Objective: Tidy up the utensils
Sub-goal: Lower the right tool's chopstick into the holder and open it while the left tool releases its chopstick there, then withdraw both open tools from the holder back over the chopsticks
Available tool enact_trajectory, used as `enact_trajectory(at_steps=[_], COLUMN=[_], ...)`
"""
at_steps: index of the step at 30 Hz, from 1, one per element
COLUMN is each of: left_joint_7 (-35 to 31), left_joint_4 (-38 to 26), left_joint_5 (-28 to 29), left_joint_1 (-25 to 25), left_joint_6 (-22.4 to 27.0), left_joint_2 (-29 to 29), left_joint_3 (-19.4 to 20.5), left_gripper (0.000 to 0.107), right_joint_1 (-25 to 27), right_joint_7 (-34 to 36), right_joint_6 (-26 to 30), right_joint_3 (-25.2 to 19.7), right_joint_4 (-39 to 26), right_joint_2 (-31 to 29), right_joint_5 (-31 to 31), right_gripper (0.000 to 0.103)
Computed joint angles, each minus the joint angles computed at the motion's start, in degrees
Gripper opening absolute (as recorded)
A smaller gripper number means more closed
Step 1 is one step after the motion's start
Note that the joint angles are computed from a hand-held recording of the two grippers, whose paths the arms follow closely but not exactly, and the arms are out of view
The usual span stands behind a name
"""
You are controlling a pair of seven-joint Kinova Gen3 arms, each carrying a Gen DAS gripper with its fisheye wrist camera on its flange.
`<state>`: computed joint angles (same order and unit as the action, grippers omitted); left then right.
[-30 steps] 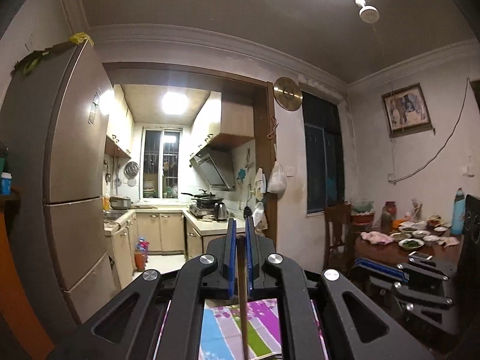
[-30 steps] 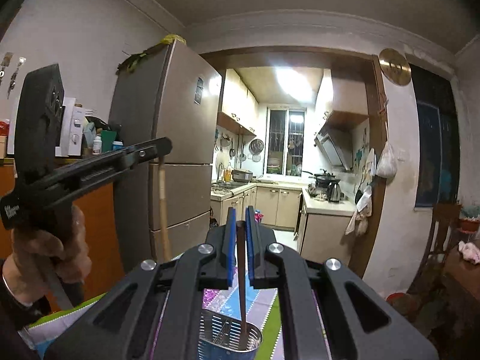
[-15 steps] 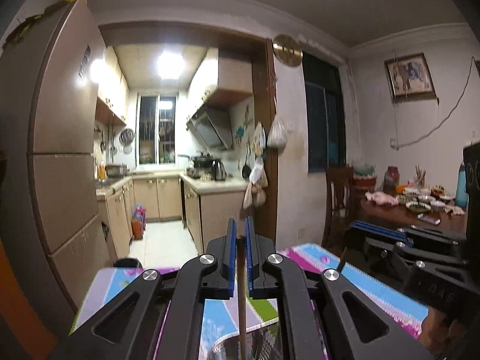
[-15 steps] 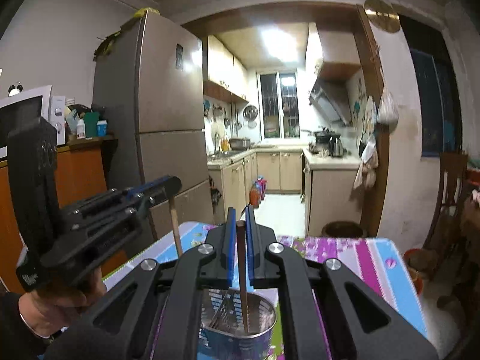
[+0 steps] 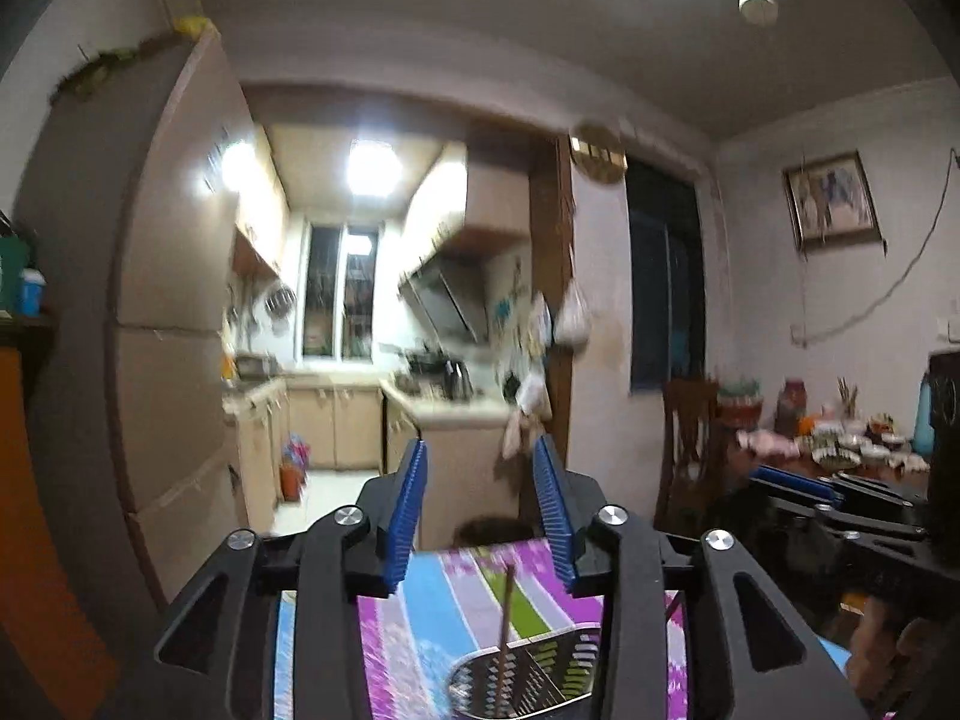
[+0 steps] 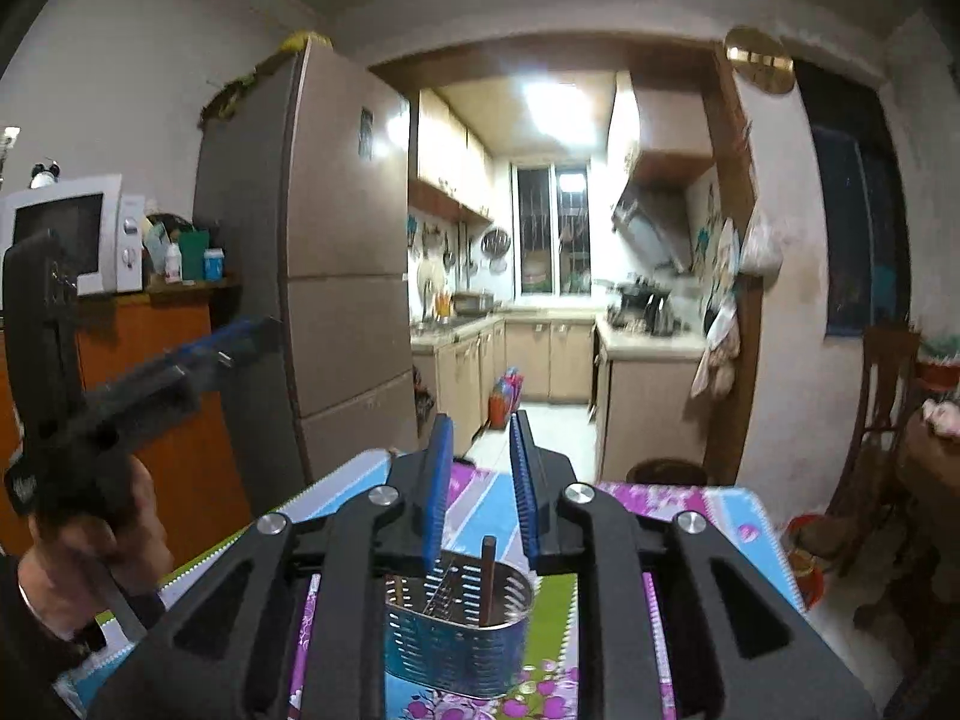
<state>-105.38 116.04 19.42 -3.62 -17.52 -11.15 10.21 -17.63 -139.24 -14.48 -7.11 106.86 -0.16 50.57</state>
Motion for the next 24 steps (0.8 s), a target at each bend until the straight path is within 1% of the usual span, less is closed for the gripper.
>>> enact_trajectory(at_steps=[1, 2, 3, 5, 6, 7, 8, 9, 10, 11, 12, 13, 15, 16, 17, 18, 19, 20, 23, 24], left_joint_7=[-0.97, -1.11, -1.04, -2.13, -3.39, -3.73, -3.3, -2.93, -3.42, -2.97, -1.6, -0.2, 4.46, 6.79, 9.12, 11.45, 13.77, 16.1, 21.59, 22.73], left_joint_4=[1.2, 2.56, 3.87, 6.62, 8.38, 9.56, 10.94, 11.95, 13.33, 14.16, 14.83, 15.99, 17.18, 18.09, 18.27, 19.09, 20.3, 20.85, 21.94, 22.43], left_joint_5=[1.22, 1.51, 1.64, 3.6, 5.43, 6.55, 6.74, 7.36, 8.79, 9.28, 8.85, 8.28, 5.36, 3.67, 2.87, 1.21, -1.11, -3.08, -10.07, -12.37], left_joint_1=[-0.99, -1.33, -1.84, -4.94, -7.11, -9.59, -11.45, -14.11, -16.29, -18.54, -20.98, -22.58, -26.07, -27.53, -30.05, -31.51, -31.91, -32.89, -36.61, -37.16], left_joint_6=[-0.92, -1.88, -2.72, -3.76, -4.25, -4.08, -3.92, -3.06, -2.43, -0.86, 1.47, 3.16, 6.69, 8.64, 10.97, 12.52, 13.9, 16.22, 23.21, 25.54], left_joint_2=[-1.95, -3.83, -5.62, -9.9, -12.55, -14.65, -16.84, -19.15, -21.8, -24.18, -26.76, -29.42, -33.64, -36.29, -38.94, -41.59, -44.25, -46.9, -54.86, -57.52], left_joint_3=[0.82, 0.9, 1.13, 3.44, 5.06, 6.79, 7.77, 9.26, 10.48, 11.42, 12.11, 12.41, 13.08, 13.68, 14.87, 15.51, 15.86, 16.46, 19.27, 20.29], left_gripper=[0.043, 0.044, 0.046, 0.051, 0.058, 0.068, 0.073, 0.08, 0.085, 0.087, 0.092, 0.097, 0.098, 0.098, 0.098, 0.098, 0.098, 0.098, 0.098, 0.098], right_joint_1=[0.48, 2.03, 4.46, 9.31, 10.44, 10.51, 9.98, 10.39, 11.87, 13.62, 14.31, 13.94, 11.63, 10.5, 8.52, 7.12, 6.74, 6.53, 7.62, 7.68], right_joint_7=[2.31, 4.36, 6.54, 11.2, 13.54, 15.87, 18.2, 20.53, 22.86, 25.19, 27.52, 29.55, 32.63, 34.07, 35.78, 36.95, 37.51, 38.3, 41.47, 42.05], right_joint_6=[-1.17, -2.86, -4.26, -7.74, -9.07, -10.52, -11.79, -13.1, -15.29, -17.62, -19.95, -22.28, -26.58, -27.61, -27.75, -27.19, -26.27, -25.72, -23.49, -21.75], right_joint_3=[0.16, -0.31, -1.84, -4.65, -4.91, -4.55, -3.45, -3.41, -4.2, -5.22, -5.31, -4.63, -2.44, -1.74, -0.36, 0.52, 0.73, 0.85, -0.97, -1.21], right_joint_4=[1.47, 3.83, 5.39, 9.3, 11.58, 13.46, 16.12, 17.92, 19.97, 22.26, 24.91, 27.39, 31.55, 32.92, 34.58, 35.48, 36.2, 37.0, 39.44, 39.89], right_joint_2=[-1.32, -3.67, -5.03, -8.46, -10.62, -12.06, -14.31, -15.49, -16.53, -17.77, -19.16, -20.14, -20.98, -21.26, -22.04, -22.61, -23.43, -23.96, -25.91, -26.68], right_joint_5=[-2.33, -4.66, -6.99, -11.65, -13.96, -16.27, -18.05, -20.28, -22.46, -24.79, -27.12, -29.45, -34.11, -36.44, -38.77, -40.2, -41.0, -41.73, -45.75, -46.54], right_gripper=[0.025, 0.036, 0.043, 0.059, 0.063, 0.07, 0.079, 0.084, 0.095, 0.098, 0.098, 0.098, 0.098, 0.098, 0.098, 0.098, 0.098, 0.098, 0.098, 0.098])
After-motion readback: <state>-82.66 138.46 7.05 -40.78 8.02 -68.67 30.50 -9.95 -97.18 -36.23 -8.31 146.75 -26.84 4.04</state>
